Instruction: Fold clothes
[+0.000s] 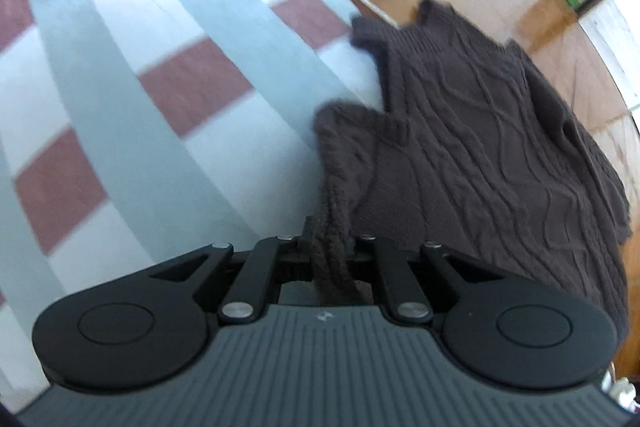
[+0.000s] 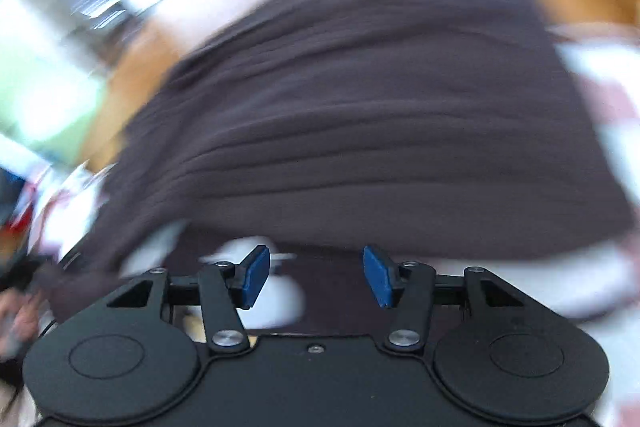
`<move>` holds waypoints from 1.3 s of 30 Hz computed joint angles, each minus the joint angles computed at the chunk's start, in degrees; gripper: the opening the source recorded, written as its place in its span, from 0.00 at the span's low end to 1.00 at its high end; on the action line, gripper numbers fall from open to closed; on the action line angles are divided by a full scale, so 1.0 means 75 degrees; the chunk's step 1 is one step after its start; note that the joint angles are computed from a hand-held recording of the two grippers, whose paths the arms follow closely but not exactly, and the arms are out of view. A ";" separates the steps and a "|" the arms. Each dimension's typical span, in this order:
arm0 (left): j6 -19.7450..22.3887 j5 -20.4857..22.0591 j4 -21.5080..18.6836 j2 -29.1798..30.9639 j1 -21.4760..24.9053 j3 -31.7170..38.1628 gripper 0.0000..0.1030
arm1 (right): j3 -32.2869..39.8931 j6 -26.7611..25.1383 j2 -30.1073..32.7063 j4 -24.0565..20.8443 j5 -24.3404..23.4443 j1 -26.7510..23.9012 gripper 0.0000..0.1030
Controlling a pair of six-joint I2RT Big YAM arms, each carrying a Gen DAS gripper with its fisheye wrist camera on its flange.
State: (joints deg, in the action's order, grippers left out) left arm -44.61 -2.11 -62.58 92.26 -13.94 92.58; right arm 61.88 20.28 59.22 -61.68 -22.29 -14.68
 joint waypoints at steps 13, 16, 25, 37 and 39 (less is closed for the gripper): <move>0.1858 -0.0761 -0.0142 0.0167 -0.0583 0.1075 0.15 | -0.1298 0.1803 -0.0538 0.1631 0.1481 -0.1254 0.67; 0.3106 -0.0365 -0.0093 0.0727 -0.1026 0.1825 0.48 | -0.1246 0.1463 -0.0114 0.2357 0.2020 -0.1058 0.63; 0.4996 0.0693 -0.2388 0.2820 -0.1410 0.4423 0.52 | -0.0159 -0.1258 -0.0785 0.1508 0.3639 -0.0657 0.09; 0.4983 0.1051 -0.3200 0.2968 -0.1108 0.4542 0.53 | 0.0227 -0.1629 0.0127 0.0080 0.5222 -0.0204 0.34; 0.4922 0.1574 -0.3285 0.3211 -0.1140 0.5160 0.53 | 0.0581 -0.1943 0.0120 0.0630 0.4874 -0.0407 0.51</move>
